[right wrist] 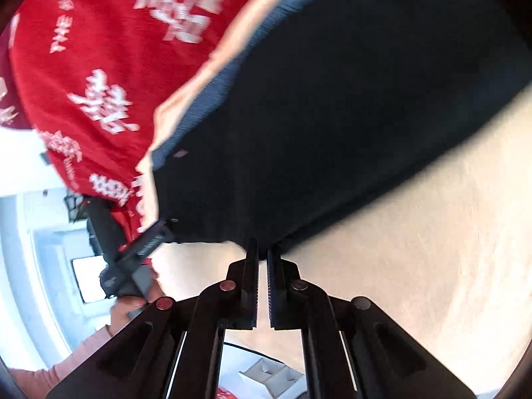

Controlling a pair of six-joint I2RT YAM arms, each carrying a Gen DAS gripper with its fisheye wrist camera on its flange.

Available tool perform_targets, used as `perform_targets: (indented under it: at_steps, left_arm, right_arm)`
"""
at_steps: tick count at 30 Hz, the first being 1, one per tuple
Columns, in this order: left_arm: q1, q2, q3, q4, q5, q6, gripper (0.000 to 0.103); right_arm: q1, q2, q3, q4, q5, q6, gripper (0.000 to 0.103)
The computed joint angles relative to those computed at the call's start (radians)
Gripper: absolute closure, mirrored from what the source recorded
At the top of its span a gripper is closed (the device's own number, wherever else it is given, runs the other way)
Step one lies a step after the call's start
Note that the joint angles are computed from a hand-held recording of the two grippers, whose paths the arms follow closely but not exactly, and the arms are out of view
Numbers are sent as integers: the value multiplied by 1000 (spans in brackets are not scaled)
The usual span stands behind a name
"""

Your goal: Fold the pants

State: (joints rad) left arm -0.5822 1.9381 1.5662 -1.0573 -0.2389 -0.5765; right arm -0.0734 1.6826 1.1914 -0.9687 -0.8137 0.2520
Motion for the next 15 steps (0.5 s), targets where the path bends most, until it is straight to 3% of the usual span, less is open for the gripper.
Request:
perform_targets:
  at_steps: [3, 6, 8, 11, 13, 15]
  left_arm:
    - [0, 18, 31, -30, -10, -2, 20]
    - [-41, 51, 132, -120, -7, -29, 20]
    - [-75, 57, 187, -115, 30, -49, 20]
    - [-136, 156, 359, -112, 93, -57, 20]
    - [-174, 274, 521, -132, 121, -55, 20]
    - [-206, 412, 699, -187, 138, -61, 20]
  right_arm:
    - [-13, -8, -42, 4, -9, 15, 98]
    - [-40, -4, 30, -159, 48, -121, 97]
    - [-71, -17, 116, -233, 126, -212, 97]
    - [-99, 35, 288, -268, 265, -305, 93]
    - [-109, 101, 393, -269, 340, -344, 86]
    - [-116, 167, 465, -250, 420, -379, 86]
